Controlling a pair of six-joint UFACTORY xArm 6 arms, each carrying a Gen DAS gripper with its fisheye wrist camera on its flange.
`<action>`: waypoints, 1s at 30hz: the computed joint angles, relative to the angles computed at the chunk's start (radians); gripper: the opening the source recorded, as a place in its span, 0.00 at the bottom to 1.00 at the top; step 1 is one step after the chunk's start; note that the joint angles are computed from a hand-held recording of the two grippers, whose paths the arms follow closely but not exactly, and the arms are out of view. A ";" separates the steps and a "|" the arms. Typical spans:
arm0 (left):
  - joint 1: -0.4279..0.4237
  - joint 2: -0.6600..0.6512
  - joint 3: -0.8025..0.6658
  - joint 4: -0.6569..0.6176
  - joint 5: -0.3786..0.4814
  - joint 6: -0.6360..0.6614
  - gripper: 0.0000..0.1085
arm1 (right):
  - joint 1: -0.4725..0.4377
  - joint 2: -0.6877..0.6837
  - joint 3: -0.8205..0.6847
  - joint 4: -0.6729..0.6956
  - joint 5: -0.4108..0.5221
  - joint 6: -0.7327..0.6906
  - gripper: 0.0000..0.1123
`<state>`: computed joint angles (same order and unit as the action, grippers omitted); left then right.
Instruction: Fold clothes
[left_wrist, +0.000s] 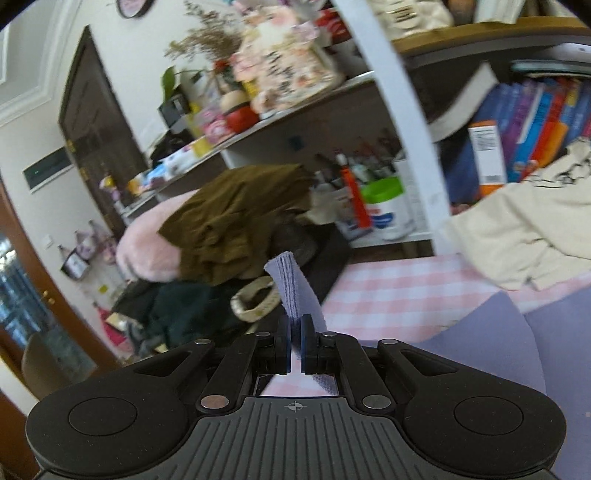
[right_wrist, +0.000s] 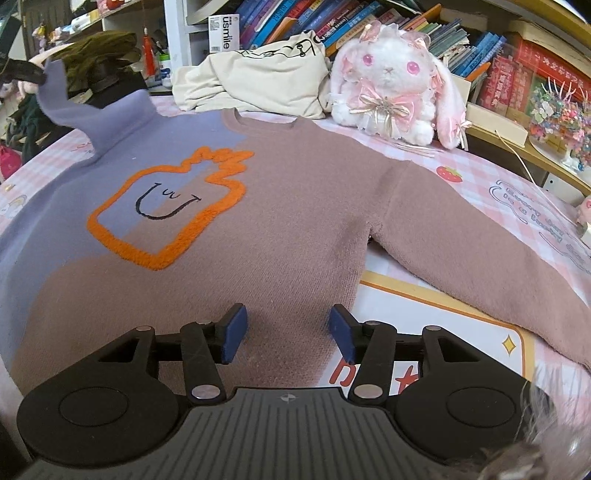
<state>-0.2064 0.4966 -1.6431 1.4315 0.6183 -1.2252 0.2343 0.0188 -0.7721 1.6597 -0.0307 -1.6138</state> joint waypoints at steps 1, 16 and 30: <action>0.006 -0.002 0.002 0.001 0.005 -0.005 0.05 | 0.003 0.003 -0.002 -0.005 -0.006 0.011 0.44; 0.057 -0.051 0.081 -0.139 0.026 0.087 0.61 | 0.035 0.027 -0.006 -0.105 -0.063 0.171 0.48; -0.046 -0.187 0.472 -0.285 -0.387 0.269 0.66 | 0.029 0.030 -0.005 -0.137 -0.052 0.180 0.50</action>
